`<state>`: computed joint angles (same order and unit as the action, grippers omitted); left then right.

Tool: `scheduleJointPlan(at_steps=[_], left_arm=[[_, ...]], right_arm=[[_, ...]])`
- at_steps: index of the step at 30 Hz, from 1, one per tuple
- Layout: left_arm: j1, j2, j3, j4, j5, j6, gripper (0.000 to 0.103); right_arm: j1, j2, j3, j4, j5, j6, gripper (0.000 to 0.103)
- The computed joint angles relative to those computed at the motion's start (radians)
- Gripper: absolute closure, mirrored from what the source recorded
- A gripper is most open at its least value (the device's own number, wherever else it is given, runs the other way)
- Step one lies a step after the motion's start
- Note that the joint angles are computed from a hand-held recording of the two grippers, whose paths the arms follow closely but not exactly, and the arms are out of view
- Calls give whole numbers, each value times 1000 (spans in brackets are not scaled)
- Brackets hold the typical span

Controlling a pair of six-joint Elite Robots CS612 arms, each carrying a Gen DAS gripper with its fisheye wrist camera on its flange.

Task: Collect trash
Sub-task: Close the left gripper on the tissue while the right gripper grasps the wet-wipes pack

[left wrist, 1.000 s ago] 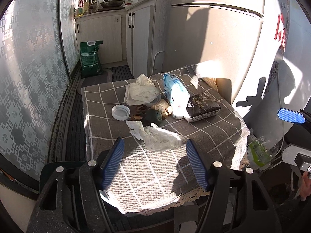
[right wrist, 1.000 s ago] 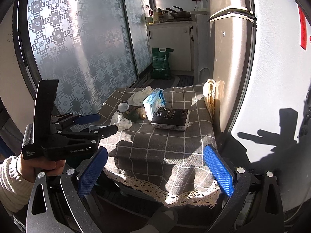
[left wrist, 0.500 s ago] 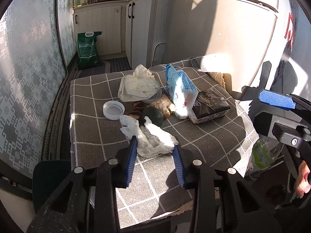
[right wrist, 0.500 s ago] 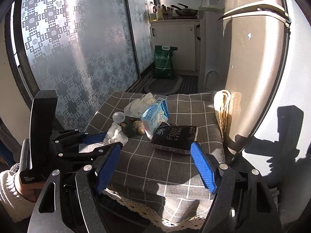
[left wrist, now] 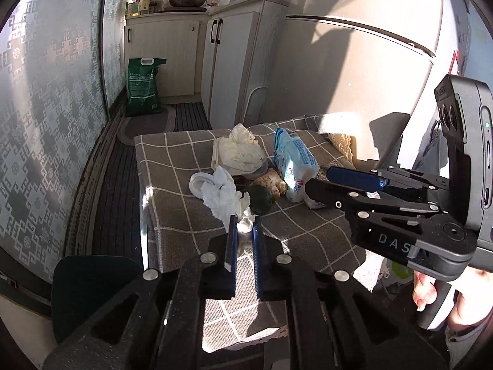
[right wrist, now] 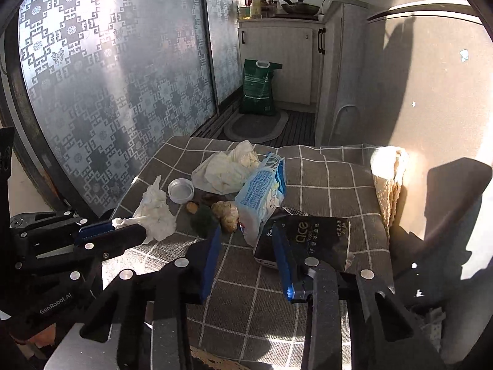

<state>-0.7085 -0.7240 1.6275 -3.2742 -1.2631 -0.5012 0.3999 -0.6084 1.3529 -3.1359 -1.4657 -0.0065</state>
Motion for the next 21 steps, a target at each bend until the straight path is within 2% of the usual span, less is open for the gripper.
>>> scheduleJointPlan(at_steps=[9,12,13,16,21], left_arm=[[17,-42,93,-120,-26,-9,94],[21,-56,121,-147,-34,-7,94],[21,-60,130,-157,-34,-3,94],[22,-71,154,-180,-27,-1,94],[27,-91,197,-214,-11,-9,94]], right_arm=[[13,46,-84,53,-88,35,69],[13,59,-105,65,-104,63,79],[12,61,-107,63,-99,75,87],[14,59,-109,58,-104,92,91],[23,37,-89,4,-129,102,91]])
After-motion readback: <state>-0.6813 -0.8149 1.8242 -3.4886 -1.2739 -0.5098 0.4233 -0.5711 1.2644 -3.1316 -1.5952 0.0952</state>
